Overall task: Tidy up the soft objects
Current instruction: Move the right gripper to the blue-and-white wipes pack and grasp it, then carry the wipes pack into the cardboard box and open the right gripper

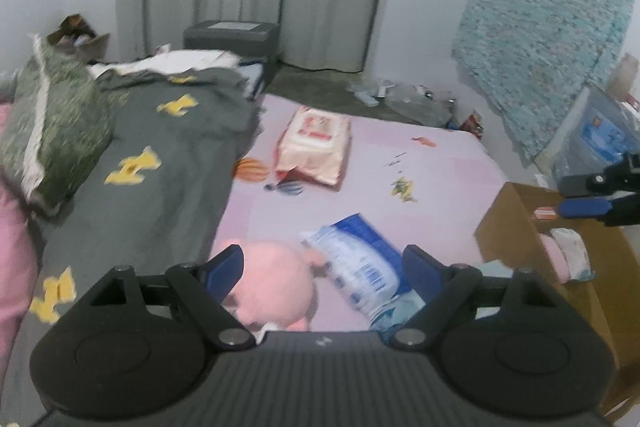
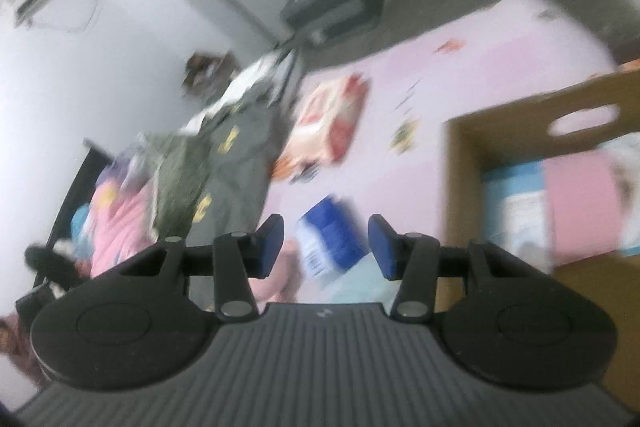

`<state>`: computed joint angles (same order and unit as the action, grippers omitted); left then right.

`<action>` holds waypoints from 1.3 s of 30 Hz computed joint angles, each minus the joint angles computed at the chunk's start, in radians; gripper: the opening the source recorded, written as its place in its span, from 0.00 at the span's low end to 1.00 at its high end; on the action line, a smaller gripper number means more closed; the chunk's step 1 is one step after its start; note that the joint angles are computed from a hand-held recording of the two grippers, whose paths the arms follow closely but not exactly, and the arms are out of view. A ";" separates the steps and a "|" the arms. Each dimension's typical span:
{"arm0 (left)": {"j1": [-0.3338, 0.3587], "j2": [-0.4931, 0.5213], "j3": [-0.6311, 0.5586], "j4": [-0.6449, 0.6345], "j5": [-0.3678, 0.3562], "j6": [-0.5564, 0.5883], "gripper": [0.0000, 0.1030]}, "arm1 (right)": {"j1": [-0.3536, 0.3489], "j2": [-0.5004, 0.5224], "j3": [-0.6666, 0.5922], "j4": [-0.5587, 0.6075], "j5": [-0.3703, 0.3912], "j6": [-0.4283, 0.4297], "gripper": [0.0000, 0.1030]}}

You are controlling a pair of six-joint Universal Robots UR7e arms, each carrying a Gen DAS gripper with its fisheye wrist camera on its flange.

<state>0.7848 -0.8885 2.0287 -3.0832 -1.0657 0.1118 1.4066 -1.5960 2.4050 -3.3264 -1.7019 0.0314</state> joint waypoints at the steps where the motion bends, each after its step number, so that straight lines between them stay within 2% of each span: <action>1: 0.007 -0.006 0.008 -0.005 0.003 -0.004 0.85 | 0.024 0.036 -0.026 0.014 -0.015 0.010 0.45; 7: 0.040 -0.019 0.045 -0.042 0.008 -0.018 0.85 | 0.095 0.177 -0.138 0.107 -0.045 0.031 0.48; 13: 0.057 0.007 0.040 -0.047 -0.054 -0.002 0.83 | 0.094 0.272 -0.226 0.177 -0.060 0.030 0.54; 15: 0.060 0.036 0.021 -0.048 -0.086 0.004 0.80 | 0.084 0.294 -0.260 0.214 -0.059 0.037 0.56; 19: 0.062 0.104 -0.040 -0.006 -0.119 0.011 0.66 | 0.049 0.356 -0.350 0.290 -0.049 0.073 0.59; 23: 0.075 0.181 -0.136 0.105 -0.130 -0.015 0.53 | 0.022 0.416 -0.437 0.363 -0.065 0.086 0.64; 27: 0.095 0.254 -0.245 0.243 -0.136 -0.060 0.53 | -0.010 0.485 -0.525 0.433 -0.081 0.090 0.67; 34: 0.111 0.352 -0.378 0.391 -0.100 -0.114 0.58 | -0.061 0.576 -0.631 0.535 -0.057 0.101 0.67; 39: 0.115 0.373 -0.409 0.403 -0.104 -0.118 0.61 | -0.080 0.600 -0.651 0.550 -0.004 0.090 0.68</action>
<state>0.8996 -0.5157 1.6197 -2.6807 -1.1702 -0.0061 1.3269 -0.9959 1.7541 -2.7767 -1.7058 0.1217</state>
